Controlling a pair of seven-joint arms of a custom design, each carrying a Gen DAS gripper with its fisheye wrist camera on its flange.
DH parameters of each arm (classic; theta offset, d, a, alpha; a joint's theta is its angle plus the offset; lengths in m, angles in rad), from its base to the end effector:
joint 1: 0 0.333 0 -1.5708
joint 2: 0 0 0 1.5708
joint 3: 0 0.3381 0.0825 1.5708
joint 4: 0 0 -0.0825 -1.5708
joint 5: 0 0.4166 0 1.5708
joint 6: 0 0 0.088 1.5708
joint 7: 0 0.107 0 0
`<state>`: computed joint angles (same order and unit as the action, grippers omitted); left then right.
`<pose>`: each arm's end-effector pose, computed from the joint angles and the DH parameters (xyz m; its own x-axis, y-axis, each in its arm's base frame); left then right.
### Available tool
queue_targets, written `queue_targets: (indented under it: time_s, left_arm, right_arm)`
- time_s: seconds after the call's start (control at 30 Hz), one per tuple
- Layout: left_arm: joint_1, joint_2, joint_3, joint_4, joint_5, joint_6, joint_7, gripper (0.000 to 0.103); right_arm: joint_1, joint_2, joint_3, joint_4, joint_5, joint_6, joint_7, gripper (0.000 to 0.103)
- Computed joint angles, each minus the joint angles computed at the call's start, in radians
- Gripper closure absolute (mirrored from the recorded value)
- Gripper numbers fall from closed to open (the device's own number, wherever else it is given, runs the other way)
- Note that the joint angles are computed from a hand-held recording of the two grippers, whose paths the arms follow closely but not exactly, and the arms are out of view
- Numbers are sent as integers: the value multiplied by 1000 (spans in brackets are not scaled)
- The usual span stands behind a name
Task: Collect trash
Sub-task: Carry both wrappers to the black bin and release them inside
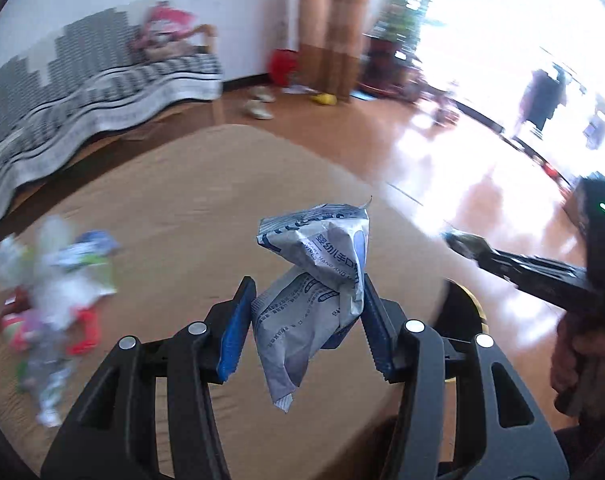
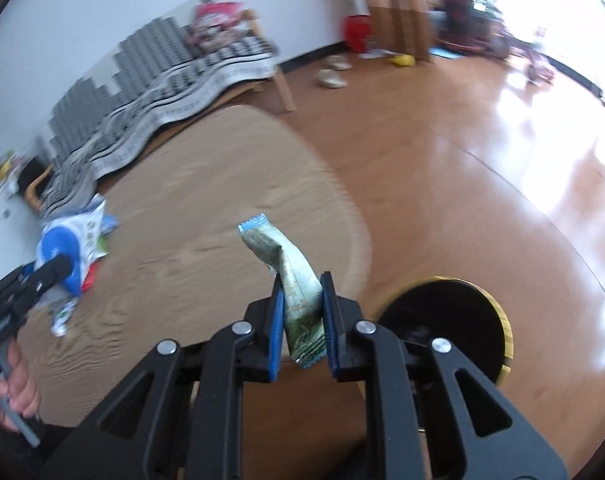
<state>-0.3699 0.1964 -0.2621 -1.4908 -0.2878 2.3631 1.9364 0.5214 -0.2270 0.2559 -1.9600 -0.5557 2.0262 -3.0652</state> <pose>0.5774 -0.4026 0.6585 -0.7660 -0.6355 0.0973 -0.5227 0.5276 -0.6696 0.4022 0.3716 0.6240 -0.5569 -0.7933 -0.2461 -0.5934 0.5874 -0.5504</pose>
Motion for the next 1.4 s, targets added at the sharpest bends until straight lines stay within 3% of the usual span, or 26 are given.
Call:
queue_targets:
  time_s: [0.2,0.43,0.6,0.8,0.83,0.9,0.93,0.97,1.4]
  left_arm:
    - [-77,57,-55,22,-38,-32,13,52]
    - [-167,151,-61,76,3,-72,-5,52]
    - [-209,216,-50,144,45,-98,-24,52]
    - [-213,242,-43,172,50,-118,-19,52]
    - [-216,240,-43,168,50,-116,-22,52]
    - [-218,235,-43,160,50,-115,-26,52]
    - [-221,237,-43,161,52,-116,-30,52]
    - [-224,237,-43,157,53,-113,-31,52]
    - [-237,274,-61,172,18,-143,-4,52]
  right_arm:
    - [3,-142,-28,-190,146,-54,62,85]
    - [9,-235,-82,-376,333,7,62,85]
    - [-3,-276,-85,-431,357,23,69,85]
    - [-16,-259,-80,-400,349,21,74,85]
    - [-16,-263,-81,-400,349,23,74,82]
    - [-18,-265,-75,-397,342,20,81,67]
    - [-21,-265,-69,-388,335,-1,87,49]
    - [-23,-265,-64,-384,325,-11,95,39]
    - [-20,-338,-31,-382,278,-138,250,38]
